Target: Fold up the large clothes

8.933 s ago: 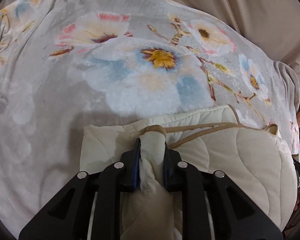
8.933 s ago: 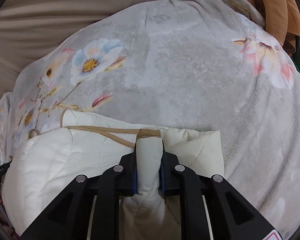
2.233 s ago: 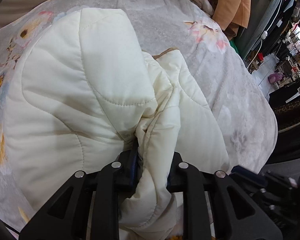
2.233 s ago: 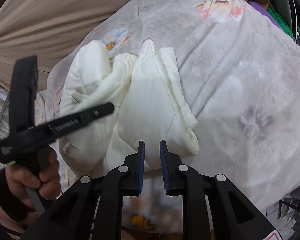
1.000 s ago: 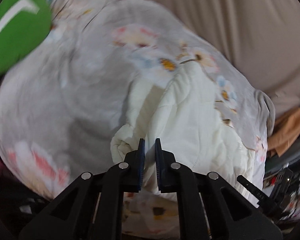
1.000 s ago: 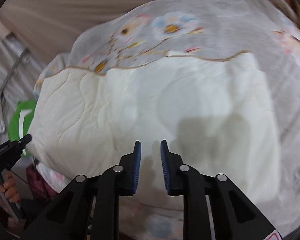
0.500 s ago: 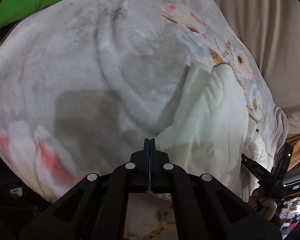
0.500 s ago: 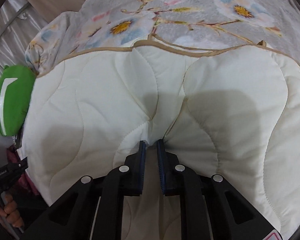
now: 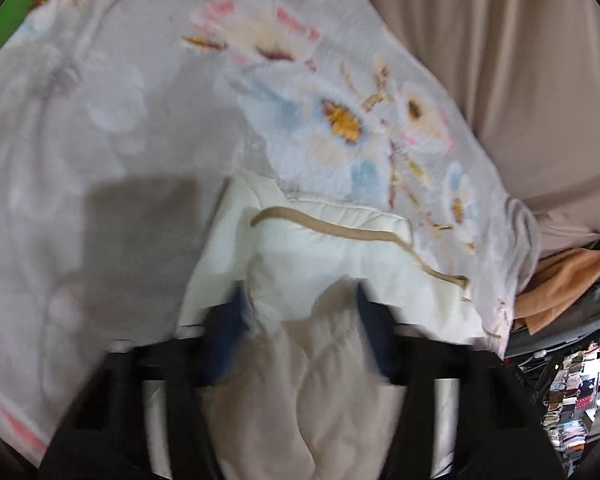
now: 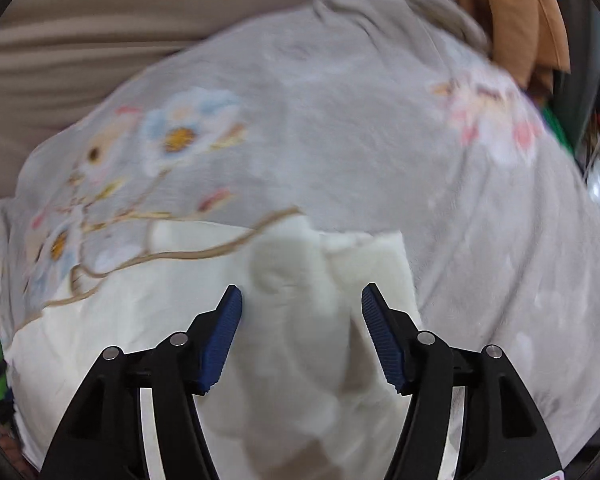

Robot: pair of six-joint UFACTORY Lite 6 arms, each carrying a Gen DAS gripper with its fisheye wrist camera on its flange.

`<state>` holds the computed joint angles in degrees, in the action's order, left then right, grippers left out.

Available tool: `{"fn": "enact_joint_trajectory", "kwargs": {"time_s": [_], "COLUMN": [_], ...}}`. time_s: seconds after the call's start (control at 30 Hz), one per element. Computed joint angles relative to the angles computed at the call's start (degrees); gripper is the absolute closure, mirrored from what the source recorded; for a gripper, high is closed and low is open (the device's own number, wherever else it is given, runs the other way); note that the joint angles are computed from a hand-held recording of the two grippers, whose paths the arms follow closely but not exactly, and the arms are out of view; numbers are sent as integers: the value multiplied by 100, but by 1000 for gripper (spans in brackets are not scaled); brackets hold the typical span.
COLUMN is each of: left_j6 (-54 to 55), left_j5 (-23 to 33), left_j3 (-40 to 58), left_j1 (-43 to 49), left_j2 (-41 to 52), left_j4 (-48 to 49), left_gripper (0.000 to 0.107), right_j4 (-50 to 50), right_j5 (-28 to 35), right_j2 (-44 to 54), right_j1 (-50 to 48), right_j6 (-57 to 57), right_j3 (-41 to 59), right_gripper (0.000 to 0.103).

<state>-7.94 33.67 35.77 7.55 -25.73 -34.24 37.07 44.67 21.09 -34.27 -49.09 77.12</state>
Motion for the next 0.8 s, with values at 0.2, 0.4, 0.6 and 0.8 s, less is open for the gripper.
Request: {"fn": "enact_joint_trajectory", "kwargs": {"time_s": [0.2, 0.4, 0.6, 0.8], "left_j6": [-1552, -2977, -3014, -1446], "left_j5": [-259, -795, 319, 1976], "left_j3": [526, 419, 74, -1259], "left_j1": [-553, -1219, -700, 492], "left_j2": [200, 1177, -794, -3167], "left_j4": [1798, 3171, 3132, 1300], "left_gripper": [99, 96, 42, 25], "right_j4": [1507, 319, 830, 421], "right_j5": [778, -66, 275, 1652], "right_j2": [-713, 311, -1795, -3529], "right_j1": [-740, -207, -678, 421], "right_j6": [-1363, -627, -1237, -1632], "right_j3": [-263, -105, -1019, -2772], "right_gripper": [94, 87, 80, 92]}}
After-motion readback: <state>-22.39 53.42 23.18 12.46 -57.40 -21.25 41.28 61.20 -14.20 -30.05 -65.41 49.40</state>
